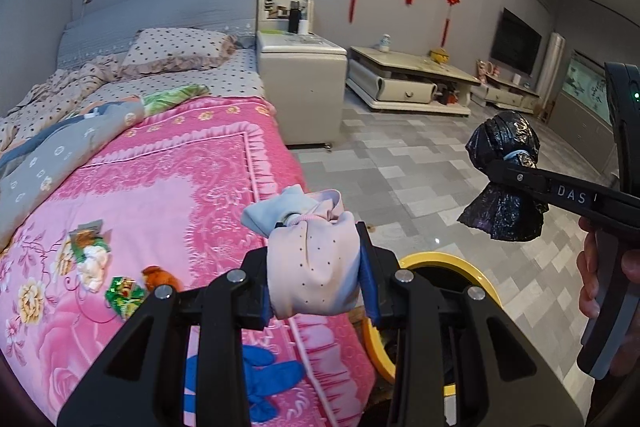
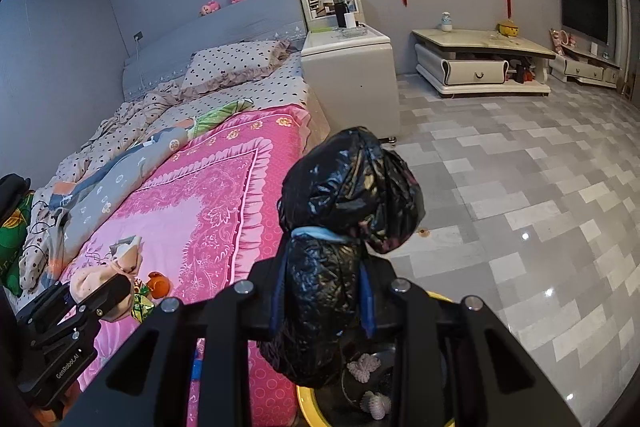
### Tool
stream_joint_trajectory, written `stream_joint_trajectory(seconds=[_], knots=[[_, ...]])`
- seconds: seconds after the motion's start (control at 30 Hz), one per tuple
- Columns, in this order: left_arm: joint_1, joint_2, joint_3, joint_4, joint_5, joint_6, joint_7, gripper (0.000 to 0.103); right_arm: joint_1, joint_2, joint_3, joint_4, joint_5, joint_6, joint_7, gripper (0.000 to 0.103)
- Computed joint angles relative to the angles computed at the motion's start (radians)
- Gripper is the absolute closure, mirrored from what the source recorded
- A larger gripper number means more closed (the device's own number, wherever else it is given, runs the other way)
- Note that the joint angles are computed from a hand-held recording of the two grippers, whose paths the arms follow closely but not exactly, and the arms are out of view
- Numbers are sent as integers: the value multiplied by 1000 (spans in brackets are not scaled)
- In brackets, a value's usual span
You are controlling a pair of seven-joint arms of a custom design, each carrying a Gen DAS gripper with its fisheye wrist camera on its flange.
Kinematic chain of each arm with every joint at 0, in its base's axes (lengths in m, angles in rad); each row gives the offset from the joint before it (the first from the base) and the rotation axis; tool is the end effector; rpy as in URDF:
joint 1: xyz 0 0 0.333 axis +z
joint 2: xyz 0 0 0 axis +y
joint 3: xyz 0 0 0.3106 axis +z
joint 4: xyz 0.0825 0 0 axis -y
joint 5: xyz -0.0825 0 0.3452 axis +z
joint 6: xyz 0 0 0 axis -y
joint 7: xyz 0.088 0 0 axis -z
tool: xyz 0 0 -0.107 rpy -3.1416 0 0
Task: Collect trash
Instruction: 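Carry the black bag and beige cloth over the yellow bin and open both tools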
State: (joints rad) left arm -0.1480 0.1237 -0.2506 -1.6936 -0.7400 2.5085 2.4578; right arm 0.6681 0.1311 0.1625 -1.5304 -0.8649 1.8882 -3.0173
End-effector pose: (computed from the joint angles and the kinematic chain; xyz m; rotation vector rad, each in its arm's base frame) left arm 0.5674 -0.2233 0.6006 -0.9669 2.4521 -1.2675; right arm 0.4415 0.3893 0.6223 -1.0507 2.2071 -0.8280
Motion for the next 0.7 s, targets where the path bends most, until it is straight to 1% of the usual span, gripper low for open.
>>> stream_joint_trajectory(seconds=[0.13,0.33,0.43,0.53,0.63,0.7], knots=[[-22,16,-18,-9,15,-4,-1,71,-12,-52,8,-94,19,16,45,76],[-57,57,-39,-18,74,5,-30,71,-50,-105,31,-215,60,59,89,76],[-70,76,-50,-27,105,2,-49,71,-72,-125,35,-275,85,106,106,76],[-84,89,-59,-45,139,25,-64,70,-91,-143,40,-330,103,146,123,76],[-89,114,-65,-42,168,12,-84,70,-109,-156,43,-379,120,190,141,76],[-91,121,-70,-54,183,18,-88,70,-119,-162,45,-407,129,212,148,76]])
